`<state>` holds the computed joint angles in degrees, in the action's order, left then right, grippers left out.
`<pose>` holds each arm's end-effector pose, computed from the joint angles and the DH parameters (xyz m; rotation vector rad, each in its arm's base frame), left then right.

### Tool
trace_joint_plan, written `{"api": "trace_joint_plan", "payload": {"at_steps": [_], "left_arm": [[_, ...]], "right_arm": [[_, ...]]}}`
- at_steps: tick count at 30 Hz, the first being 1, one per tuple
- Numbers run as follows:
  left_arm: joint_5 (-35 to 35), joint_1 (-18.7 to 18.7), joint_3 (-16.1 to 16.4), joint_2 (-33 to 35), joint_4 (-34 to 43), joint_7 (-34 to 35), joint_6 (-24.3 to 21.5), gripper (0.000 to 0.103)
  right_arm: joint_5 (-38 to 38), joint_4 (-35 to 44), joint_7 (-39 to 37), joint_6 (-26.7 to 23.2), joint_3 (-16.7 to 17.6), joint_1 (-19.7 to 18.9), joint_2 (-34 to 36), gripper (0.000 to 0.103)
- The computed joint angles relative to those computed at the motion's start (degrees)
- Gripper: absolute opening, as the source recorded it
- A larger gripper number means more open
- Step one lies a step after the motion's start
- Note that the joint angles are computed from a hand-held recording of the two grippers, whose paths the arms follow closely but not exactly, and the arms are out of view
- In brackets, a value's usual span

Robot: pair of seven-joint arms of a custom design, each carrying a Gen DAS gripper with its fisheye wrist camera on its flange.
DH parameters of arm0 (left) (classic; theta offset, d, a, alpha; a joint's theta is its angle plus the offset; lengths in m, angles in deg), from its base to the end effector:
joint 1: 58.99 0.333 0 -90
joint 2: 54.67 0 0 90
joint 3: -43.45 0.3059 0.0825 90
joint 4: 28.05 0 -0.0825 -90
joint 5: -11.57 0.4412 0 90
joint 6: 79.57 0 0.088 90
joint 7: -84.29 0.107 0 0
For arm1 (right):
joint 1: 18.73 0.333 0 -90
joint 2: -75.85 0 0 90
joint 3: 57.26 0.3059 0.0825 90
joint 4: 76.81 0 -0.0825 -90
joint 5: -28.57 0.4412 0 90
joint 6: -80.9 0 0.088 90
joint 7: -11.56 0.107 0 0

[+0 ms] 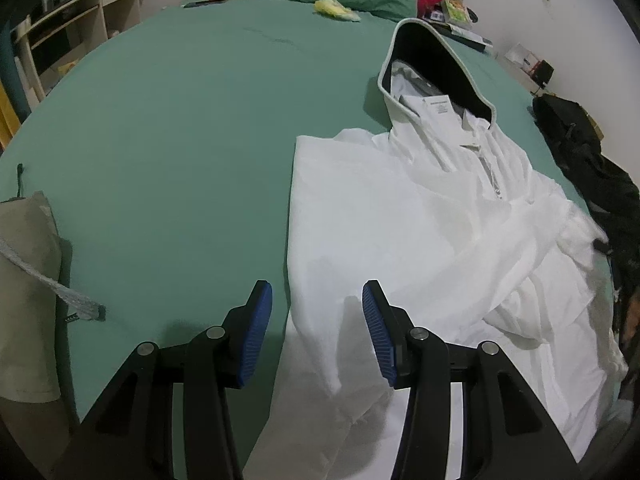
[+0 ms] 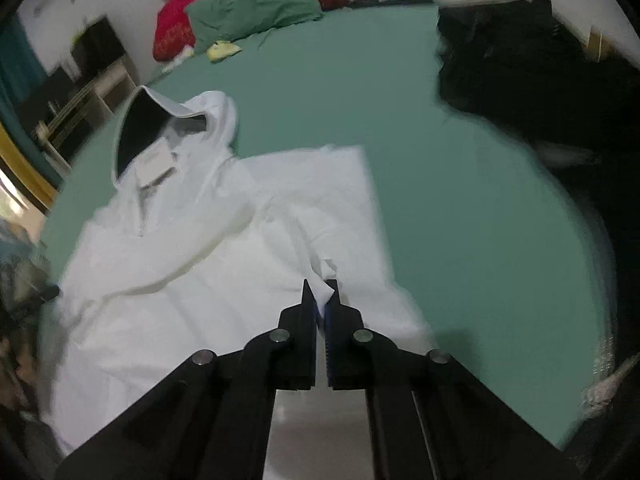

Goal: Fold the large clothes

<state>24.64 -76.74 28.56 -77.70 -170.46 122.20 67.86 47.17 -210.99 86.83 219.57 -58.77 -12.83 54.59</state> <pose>0.4274 -0.2792 0.4417 -2.1273 1.7905 -0.6430 0.5287 0.0415 0.4942 -1.9887 1.7328 -0.2221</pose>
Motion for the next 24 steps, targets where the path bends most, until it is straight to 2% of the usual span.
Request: {"api": "trace_joint_plan", "payload": {"at_steps": [4,6,7,8,10,12,13,15,17,18,22,24], "left_arm": [[0.28,0.23,-0.1,0.23,0.09,-0.28,-1.41,0.05],[-0.53,0.02,0.44,0.44,0.02,0.18,-2.0,0.05],[-1.0,-0.01,0.71,0.51,-0.06,0.31,-2.12,0.05],[-1.35,0.14,0.9,0.37,-0.25,0.11,-2.14,0.05],[-1.19,0.65,0.8,-0.09,-0.46,-0.62,-2.06,0.05],[-0.34,1.43,0.53,-1.11,-0.89,-1.9,-1.69,0.05],[0.39,2.02,0.27,-1.91,-1.15,-2.98,-1.43,0.05],[1.29,2.65,0.18,-2.87,-1.42,-4.11,-1.09,0.05],[1.79,3.11,0.4,-3.63,-1.57,-4.73,-0.83,0.05],[2.05,3.41,0.43,-3.85,-1.56,-5.09,-0.88,0.05],[3.61,5.05,0.4,-4.8,-1.7,-7.1,-2.06,0.05],[4.29,5.67,0.51,-4.95,-1.81,-7.59,-2.8,0.05]], "right_arm": [[-8.43,5.85,3.02,-5.47,0.67,-3.65,2.43,0.004],[-10.34,11.01,2.9,-12.55,0.24,-4.0,6.44,0.005],[-10.35,14.41,2.68,-17.73,-0.08,-3.85,9.32,0.008],[-12.28,16.09,3.61,-19.71,0.36,-3.84,10.68,0.013],[-17.07,16.21,4.13,-16.17,1.72,-3.06,10.75,0.052],[-15.34,16.36,4.07,-8.93,2.12,-1.59,10.77,0.066],[-13.97,17.25,4.06,-6.8,2.15,-0.94,11.54,0.071],[-6.98,22.19,2.83,-4.78,2.02,1.07,16.24,0.072],[1.35,28.62,1.54,-6.48,1.99,2.32,22.49,0.072],[3.0,32.76,2.37,-7.48,2.47,2.83,26.48,0.072],[0.75,47.32,6.69,-9.03,3.79,5.01,40.14,0.072],[2.45,56.61,7.38,-11.87,4.93,5.02,47.89,0.072]]}}
